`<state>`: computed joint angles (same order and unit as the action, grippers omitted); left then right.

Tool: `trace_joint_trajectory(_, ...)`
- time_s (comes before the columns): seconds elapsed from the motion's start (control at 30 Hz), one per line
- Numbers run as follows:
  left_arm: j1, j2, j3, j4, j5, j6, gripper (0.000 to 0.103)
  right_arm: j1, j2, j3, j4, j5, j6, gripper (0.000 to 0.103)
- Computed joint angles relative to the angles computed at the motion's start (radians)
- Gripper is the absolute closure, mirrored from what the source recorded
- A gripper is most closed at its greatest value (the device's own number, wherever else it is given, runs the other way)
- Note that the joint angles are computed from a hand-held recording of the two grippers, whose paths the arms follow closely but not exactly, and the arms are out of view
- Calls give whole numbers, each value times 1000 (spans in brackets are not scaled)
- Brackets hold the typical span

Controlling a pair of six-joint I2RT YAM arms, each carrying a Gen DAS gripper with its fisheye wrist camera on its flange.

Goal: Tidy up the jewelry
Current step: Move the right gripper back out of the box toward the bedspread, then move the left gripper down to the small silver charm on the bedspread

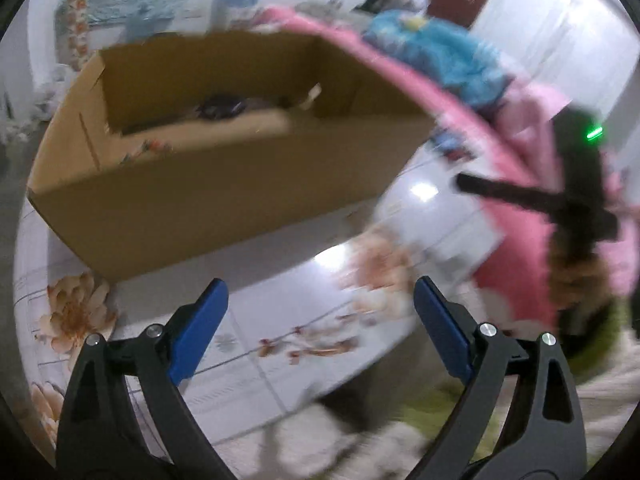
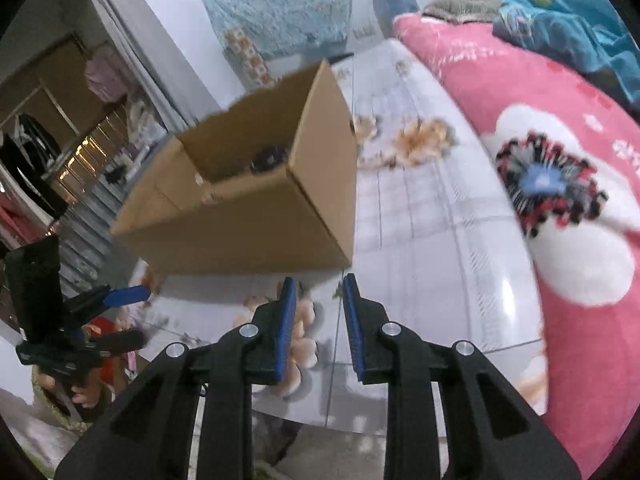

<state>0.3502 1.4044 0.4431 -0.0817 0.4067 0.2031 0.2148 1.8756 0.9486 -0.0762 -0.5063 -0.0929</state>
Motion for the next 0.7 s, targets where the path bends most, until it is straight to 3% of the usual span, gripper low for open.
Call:
trace_joint_trajectory(0.07,-77,86,-28,132,-138,-18,13,27,26,1,22,24,-6,79)
trace_joint_trajectory(0.3,-159,263,-27,300,-276,-97,12,125,101,35,65,120,-45,79)
trace_joint_trajectory(0.43,-202,300,-27,338,-353,-114,8,176,131,58,83,198,-74,79)
trace_joint_trajectory(0.7,-225,302,-29,347,-371,-136,8,235,181,94,106,299,-126,80)
